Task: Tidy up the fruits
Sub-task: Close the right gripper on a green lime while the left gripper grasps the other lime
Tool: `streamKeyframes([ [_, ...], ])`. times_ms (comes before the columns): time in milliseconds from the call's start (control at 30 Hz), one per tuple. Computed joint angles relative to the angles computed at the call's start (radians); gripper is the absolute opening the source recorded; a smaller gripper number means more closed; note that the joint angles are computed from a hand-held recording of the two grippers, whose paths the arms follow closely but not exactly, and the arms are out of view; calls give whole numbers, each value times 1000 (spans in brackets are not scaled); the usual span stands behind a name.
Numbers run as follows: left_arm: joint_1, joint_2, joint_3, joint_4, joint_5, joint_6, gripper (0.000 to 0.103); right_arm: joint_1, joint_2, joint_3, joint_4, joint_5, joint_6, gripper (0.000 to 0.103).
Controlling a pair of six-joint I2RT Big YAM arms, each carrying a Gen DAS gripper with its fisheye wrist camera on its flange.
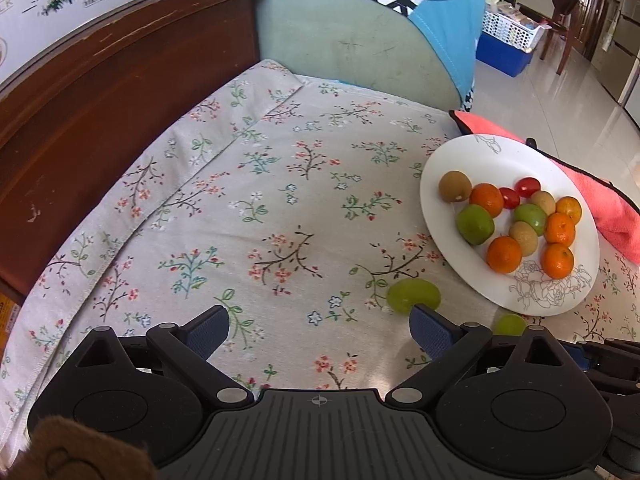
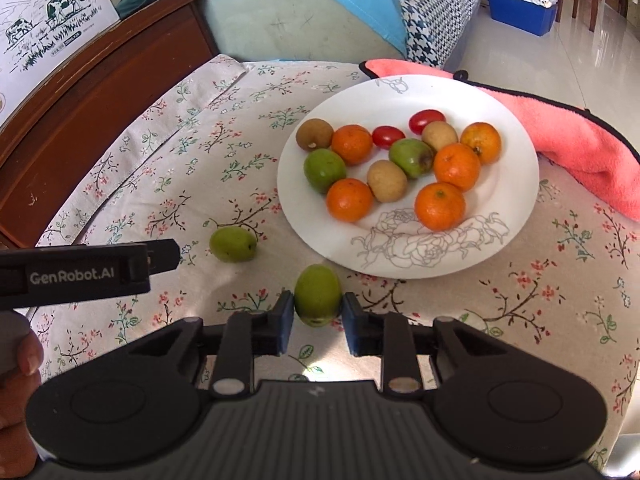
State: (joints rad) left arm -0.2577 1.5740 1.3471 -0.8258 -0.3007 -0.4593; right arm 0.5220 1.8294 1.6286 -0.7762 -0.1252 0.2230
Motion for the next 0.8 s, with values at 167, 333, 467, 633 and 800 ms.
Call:
streamKeyframes([
  [167, -21, 33, 9, 31, 0, 21, 97, -16, -18, -19, -11, -1, 3, 27],
  [333, -31, 52, 15, 63, -10, 20, 96, -29, -24, -26, -18, -10, 18, 26],
  [467, -34, 65, 19, 76, -21, 20, 93, -33, -25, -26, -23, -14, 25, 27],
  [633, -27, 79, 14, 91, 14, 13, 73, -34, -23, -23, -27, -17, 29, 27],
  [800, -28, 74, -1, 126, 10, 28, 45, -33, -24, -23, -27, -16, 29, 27],
])
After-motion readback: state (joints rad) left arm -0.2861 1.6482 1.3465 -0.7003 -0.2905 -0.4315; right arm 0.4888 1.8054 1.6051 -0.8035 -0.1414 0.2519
